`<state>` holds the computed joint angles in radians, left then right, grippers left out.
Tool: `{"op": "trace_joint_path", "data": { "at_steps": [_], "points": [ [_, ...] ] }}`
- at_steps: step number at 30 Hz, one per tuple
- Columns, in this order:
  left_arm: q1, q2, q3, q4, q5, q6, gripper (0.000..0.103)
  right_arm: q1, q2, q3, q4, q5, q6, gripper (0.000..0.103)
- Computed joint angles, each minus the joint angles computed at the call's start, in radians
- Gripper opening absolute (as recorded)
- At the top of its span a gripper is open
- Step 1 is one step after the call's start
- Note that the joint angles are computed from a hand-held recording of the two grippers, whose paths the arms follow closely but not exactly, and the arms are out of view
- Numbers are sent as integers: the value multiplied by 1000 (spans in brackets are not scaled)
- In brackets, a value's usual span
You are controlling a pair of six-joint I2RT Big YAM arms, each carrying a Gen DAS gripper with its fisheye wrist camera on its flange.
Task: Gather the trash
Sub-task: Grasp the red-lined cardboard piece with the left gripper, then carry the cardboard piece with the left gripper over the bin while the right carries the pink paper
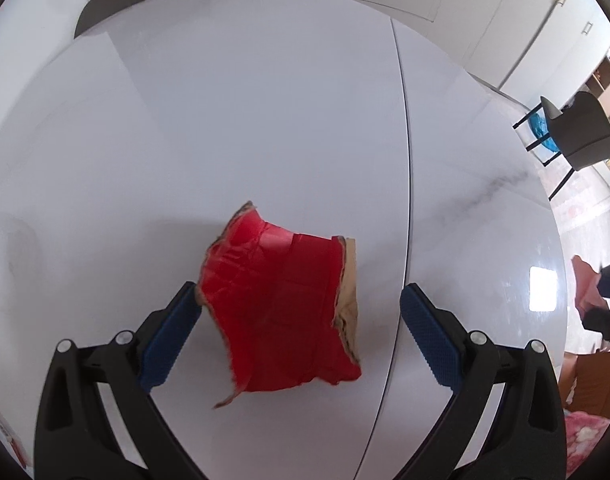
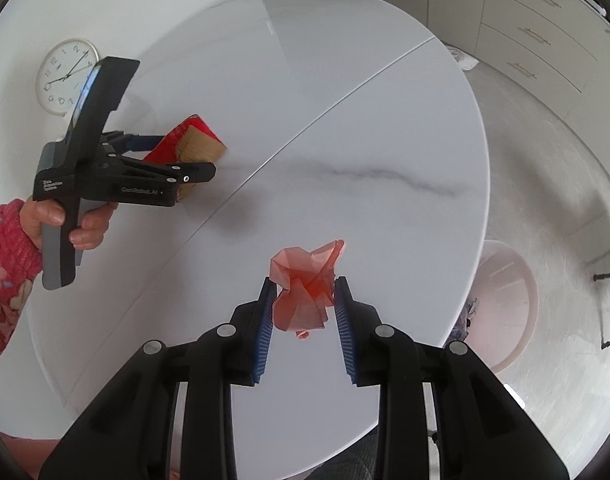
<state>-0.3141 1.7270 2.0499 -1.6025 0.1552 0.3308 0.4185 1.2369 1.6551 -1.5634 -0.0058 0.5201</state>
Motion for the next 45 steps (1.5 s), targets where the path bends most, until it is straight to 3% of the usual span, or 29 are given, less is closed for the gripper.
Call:
{"op": "trace_joint_path", "data": {
  "at_steps": [8,10,16,25,29,36,39,45],
  "points": [
    [-16,-14,-31,24,-19,-33,93,3,1,6,1,18,20,30],
    [-14,-8,-27,19,-17,-33,83,0,0,8,0,18,19,30],
    [1,-6,-30,22,-14,-58,63,-6,-7,8,0,16,17,30],
    [10,-9,-28,24,-6,-46,53,-5,-10,15,-8,17,22,30],
    [9,-34,-44,35,-37,-71,47,-6,-15,10,-2,16,20,30],
    [19,-168,-92,58,-47,-290,47,-2,-16,10,36,-2,-11,30],
    [14,-242,-116,55,-84,-378,47,0,-12,23,45,-19,-47,30],
    [-47,-341,-116,-22,-203,-539,47,-13,-21,48,52,-75,-147,30]
  ]
}}
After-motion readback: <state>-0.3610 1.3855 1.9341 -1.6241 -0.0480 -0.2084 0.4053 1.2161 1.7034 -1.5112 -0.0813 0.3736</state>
